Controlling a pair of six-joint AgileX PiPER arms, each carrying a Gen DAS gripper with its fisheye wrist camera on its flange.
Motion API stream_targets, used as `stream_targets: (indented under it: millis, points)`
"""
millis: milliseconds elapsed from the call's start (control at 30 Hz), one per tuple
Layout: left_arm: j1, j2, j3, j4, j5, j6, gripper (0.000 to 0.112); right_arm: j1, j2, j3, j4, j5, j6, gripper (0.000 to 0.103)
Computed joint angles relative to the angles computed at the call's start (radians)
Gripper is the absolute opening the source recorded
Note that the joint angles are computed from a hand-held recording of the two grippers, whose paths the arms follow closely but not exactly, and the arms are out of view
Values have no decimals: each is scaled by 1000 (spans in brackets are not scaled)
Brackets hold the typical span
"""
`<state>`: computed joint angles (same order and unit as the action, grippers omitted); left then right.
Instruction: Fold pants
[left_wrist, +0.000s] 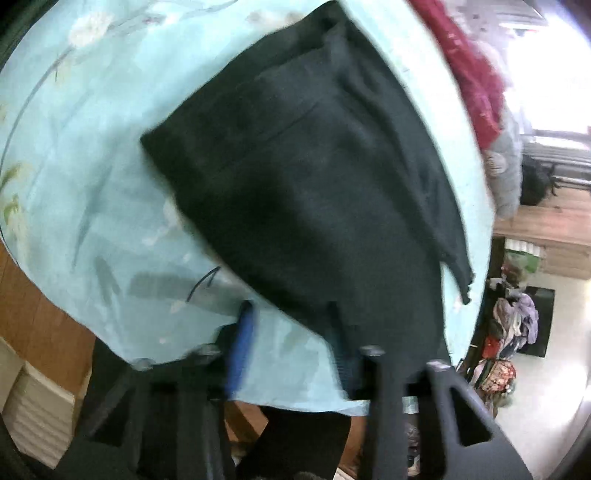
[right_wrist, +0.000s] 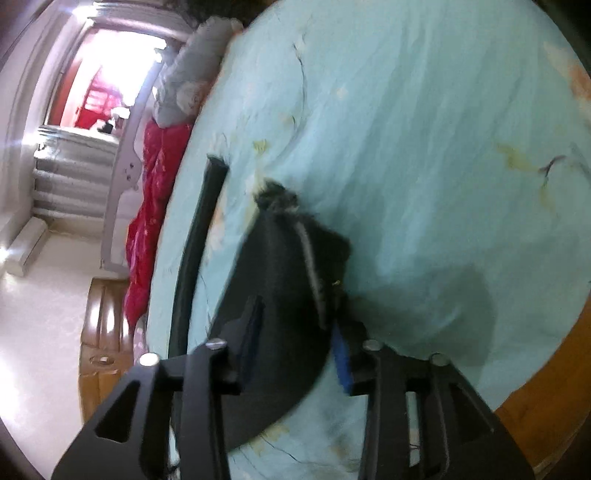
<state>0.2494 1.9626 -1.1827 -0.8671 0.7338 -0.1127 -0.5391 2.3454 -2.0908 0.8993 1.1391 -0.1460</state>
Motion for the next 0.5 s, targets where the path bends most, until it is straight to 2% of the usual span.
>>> stream_targets:
  millis: [67,100,233,367,400,433,500]
  points:
    - [-19,22,-10,31,-18,-33,26,-13,-87,77,41,-85,-63,16]
    - [-25,33,-15,31,-29,-30,25,-21,-120,83,2,-120,-50,16]
    - [-23,45,4,-2,-48,17,26,-65,-116,-8,-182,-99,86,19]
    - [-11,9,33,-30,-48,74,26,-103,-103,8,-100,-28,68,20]
    - [-8,-8,43,-36,-52,84,30,-93,-99,10,-99,-26,61,26]
    - [3,-30,62,-49,-61,104,32,-76,-95,11,-107,-28,65,44]
    - [10,-61,75,-24,-81,75,46,-43,-78,24,-128,-42,88,69]
